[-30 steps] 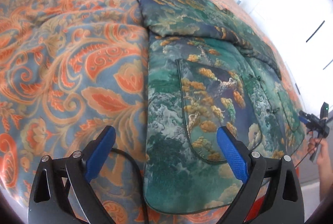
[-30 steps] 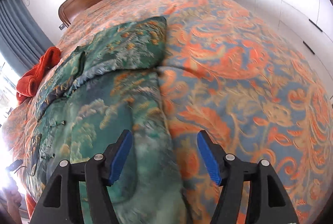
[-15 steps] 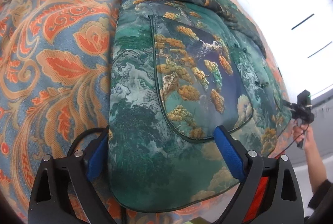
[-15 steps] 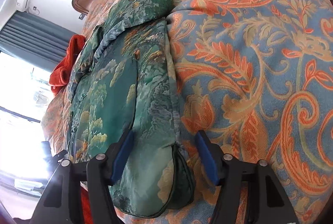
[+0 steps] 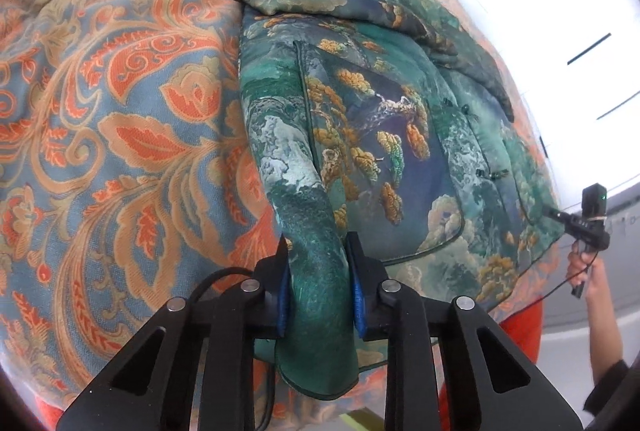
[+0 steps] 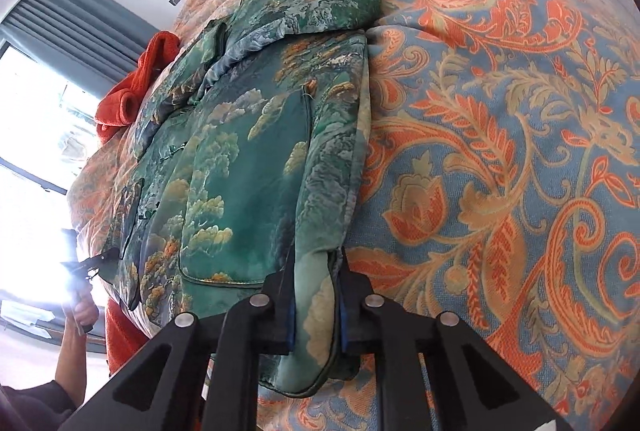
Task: Fold large clothes
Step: 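Grasp the jacket hem with both grippers and lift it toward the collar, then lift the hem with both grippers and carry it over the jacket body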
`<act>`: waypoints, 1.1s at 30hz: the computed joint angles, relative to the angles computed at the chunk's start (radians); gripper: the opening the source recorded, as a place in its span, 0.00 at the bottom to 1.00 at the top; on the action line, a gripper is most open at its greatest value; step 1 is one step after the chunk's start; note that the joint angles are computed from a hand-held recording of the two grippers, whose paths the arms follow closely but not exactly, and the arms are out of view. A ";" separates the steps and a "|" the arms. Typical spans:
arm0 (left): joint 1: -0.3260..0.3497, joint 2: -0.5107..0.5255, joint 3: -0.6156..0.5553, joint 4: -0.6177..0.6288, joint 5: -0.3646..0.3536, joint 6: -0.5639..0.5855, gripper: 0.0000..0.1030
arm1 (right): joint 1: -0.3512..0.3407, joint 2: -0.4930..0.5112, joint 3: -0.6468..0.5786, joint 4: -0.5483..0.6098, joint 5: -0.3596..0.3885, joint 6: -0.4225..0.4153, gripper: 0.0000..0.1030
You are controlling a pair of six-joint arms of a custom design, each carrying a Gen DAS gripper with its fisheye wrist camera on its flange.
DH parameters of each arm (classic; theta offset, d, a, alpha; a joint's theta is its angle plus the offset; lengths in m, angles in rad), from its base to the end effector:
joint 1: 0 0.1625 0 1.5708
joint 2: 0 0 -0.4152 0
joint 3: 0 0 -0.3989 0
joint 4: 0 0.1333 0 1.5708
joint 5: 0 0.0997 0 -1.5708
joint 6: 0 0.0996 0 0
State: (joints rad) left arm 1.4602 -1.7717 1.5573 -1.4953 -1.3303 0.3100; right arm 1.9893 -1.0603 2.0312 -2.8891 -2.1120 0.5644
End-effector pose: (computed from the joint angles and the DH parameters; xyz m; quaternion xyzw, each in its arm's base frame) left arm 0.1098 -0.4338 0.5722 0.1986 0.9703 -0.0566 0.1259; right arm 0.2988 -0.4700 0.1492 -0.1153 -0.9432 0.2711 0.1535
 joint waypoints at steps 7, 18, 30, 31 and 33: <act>-0.067 -0.039 0.007 -0.012 0.033 0.002 0.16 | 0.052 -0.010 -0.016 0.006 -0.040 -0.005 0.12; -0.097 -0.055 0.027 -0.036 0.081 -0.003 0.15 | 0.095 -0.029 0.001 -0.003 -0.042 -0.014 0.12; -0.074 -0.046 0.038 -0.040 0.090 -0.028 0.15 | 0.059 -0.056 0.062 -0.039 0.011 0.011 0.12; -0.070 -0.041 0.039 -0.038 0.095 -0.030 0.15 | 0.052 -0.061 0.071 -0.046 0.026 0.014 0.12; -0.066 -0.029 0.036 -0.031 0.106 -0.033 0.15 | 0.038 -0.069 0.089 -0.067 0.046 0.016 0.12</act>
